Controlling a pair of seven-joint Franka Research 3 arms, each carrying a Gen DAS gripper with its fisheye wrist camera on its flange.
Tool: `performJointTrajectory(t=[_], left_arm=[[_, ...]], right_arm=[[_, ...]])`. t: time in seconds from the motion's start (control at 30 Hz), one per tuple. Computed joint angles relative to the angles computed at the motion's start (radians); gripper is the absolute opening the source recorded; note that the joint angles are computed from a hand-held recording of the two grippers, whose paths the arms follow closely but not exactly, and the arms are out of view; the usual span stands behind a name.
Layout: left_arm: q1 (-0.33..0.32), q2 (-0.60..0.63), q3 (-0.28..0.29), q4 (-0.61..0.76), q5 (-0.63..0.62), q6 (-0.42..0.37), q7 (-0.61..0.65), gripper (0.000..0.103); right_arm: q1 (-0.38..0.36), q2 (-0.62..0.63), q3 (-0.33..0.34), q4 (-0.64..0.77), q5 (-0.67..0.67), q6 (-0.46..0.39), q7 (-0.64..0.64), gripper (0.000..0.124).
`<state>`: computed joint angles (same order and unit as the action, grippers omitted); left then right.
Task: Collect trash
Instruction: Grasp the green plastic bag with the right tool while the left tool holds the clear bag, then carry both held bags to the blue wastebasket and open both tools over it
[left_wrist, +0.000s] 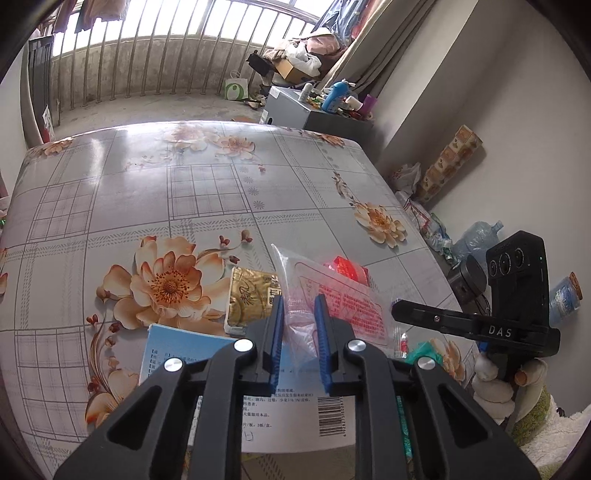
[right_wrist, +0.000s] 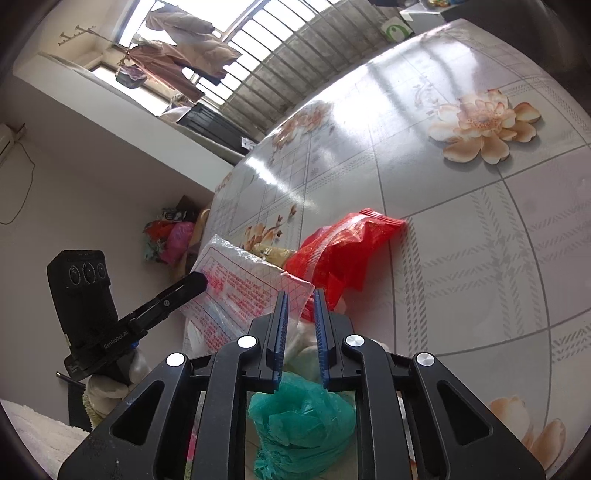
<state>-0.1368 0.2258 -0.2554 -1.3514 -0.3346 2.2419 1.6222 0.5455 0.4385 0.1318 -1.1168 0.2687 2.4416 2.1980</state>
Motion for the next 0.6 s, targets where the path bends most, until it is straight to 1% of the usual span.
performJointTrajectory(t=[0.03,0.1,0.13,0.23,0.27,0.33,0.4,0.47,0.6], left_arm=[[0.001,-0.007,0.001,-0.013,-0.002,0.003,-0.001,0.016],[0.003,-0.018,0.002,-0.034,-0.01,0.008,-0.003,0.016],[0.005,-0.021,0.003,-0.04,-0.014,0.007,-0.004,0.016],[0.005,-0.028,0.004,-0.052,-0.022,0.01,-0.001,0.016],[0.005,-0.031,0.004,-0.056,-0.023,0.011,0.002,0.016],[0.003,-0.036,0.004,-0.061,-0.024,0.011,0.008,0.016],[0.001,-0.04,0.004,-0.064,-0.024,0.011,0.013,0.016],[-0.001,-0.049,0.004,-0.073,-0.025,0.015,0.021,0.016],[-0.01,-0.051,0.005,-0.076,-0.016,0.013,0.025,0.016]], right_arm=[[0.002,-0.015,-0.007,-0.016,-0.011,-0.004,0.007,0.03],[0.002,-0.05,-0.011,-0.059,-0.021,0.006,0.009,0.033],[0.002,-0.065,-0.011,-0.077,-0.025,0.009,0.01,0.038],[0.0,-0.113,-0.003,-0.144,-0.027,0.041,-0.001,0.045],[-0.003,-0.126,0.004,-0.164,-0.017,0.056,-0.013,0.046],[-0.017,-0.154,0.031,-0.221,0.037,0.114,-0.065,0.049],[-0.022,-0.165,0.049,-0.248,0.082,0.137,-0.109,0.05],[-0.006,-0.162,0.039,-0.244,0.052,0.114,-0.102,0.05],[0.027,-0.118,0.017,-0.18,-0.034,0.046,-0.074,0.051]])
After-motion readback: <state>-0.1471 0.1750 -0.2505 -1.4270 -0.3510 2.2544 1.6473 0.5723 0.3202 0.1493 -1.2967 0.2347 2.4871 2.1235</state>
